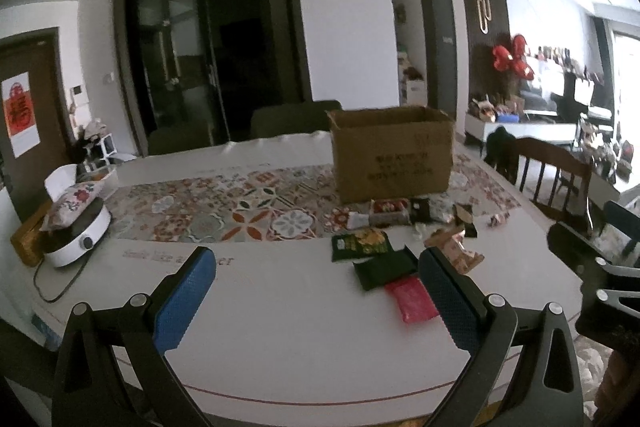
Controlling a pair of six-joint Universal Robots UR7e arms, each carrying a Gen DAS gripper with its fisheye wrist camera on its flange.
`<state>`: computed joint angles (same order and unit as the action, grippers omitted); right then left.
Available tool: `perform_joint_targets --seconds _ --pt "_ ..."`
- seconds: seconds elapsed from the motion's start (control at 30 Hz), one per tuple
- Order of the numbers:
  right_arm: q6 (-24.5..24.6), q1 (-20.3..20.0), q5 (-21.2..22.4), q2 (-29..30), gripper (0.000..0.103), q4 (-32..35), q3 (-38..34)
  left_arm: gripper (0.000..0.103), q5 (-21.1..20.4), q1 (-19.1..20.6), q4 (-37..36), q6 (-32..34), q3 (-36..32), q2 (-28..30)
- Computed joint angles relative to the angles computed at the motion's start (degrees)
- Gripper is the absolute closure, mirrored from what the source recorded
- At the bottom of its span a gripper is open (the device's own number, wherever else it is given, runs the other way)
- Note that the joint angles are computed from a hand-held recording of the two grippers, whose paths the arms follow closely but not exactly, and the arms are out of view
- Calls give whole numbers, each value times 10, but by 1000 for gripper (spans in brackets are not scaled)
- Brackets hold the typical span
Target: Organize snacks
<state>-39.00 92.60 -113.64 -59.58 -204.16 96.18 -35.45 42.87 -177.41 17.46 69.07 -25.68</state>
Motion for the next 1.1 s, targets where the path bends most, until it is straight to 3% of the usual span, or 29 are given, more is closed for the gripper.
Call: perform_joint_targets --seconds 0.23,0.43,0.5,0.67,0.83,1.1 --pt "29 -19 -5 9 1 80 -36 1 -11 9 98 -25 -59 33" --pt "22 -32 -7 24 1 142 -76 11 -36 21 212 -61 -124 64" --pt "25 -39 2 26 1 175 -89 18 -45 25 255 -78 -151 77" --pt "48 -54 21 38 1 254 -132 23 -71 39 351 -130 -211 103" --pt "82 -68 31 58 7 331 -183 25 -115 54 474 -180 -292 137" --pt "116 -84 56 88 19 440 -251 26 -153 68 590 -226 -403 194"
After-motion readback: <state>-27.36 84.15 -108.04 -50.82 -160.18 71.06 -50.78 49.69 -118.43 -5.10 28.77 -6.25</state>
